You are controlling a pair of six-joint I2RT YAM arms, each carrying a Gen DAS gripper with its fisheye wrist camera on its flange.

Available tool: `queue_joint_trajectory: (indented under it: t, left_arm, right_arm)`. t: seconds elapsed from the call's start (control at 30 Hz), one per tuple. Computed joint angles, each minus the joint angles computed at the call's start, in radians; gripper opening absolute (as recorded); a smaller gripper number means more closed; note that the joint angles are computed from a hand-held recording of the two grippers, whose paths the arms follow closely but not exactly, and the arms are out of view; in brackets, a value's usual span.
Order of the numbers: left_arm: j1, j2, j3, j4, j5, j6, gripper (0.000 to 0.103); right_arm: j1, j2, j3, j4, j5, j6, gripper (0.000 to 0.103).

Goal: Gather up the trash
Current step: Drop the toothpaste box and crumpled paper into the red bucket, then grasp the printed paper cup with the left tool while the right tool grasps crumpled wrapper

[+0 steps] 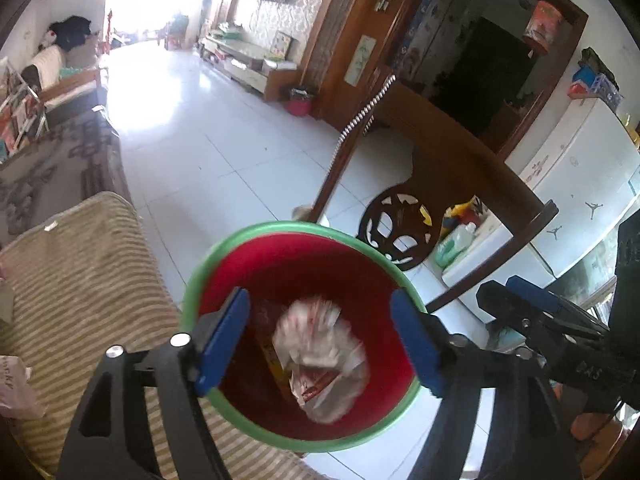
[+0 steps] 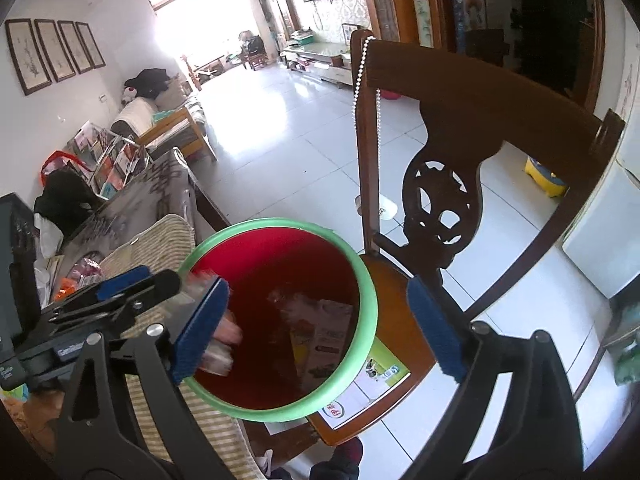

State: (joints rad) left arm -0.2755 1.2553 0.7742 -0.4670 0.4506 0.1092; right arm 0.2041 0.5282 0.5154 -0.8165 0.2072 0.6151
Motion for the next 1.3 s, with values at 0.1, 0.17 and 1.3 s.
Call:
queue_joint_trajectory:
  t: [0.1,0.17,1.3]
  left_arm:
    - [0.094,-0.073,-0.012,-0.039,0.036,0.04,0.079]
    - [0.17,-0.11,-0.016,-0.065,0.062,0.073,0.084]
    - [1.427,0.829,0.886,-0.296,0.194,0.882,0.086]
  right_arm:
    - [0.096,0.047,0.013,0.023,0.047,0.049,0.089]
    - [0.188,0.102,0.031,0.048,0.097,0.088,0.09]
    - [0.829,1.966,1.587,0.208,-0.237,0.18,0.059]
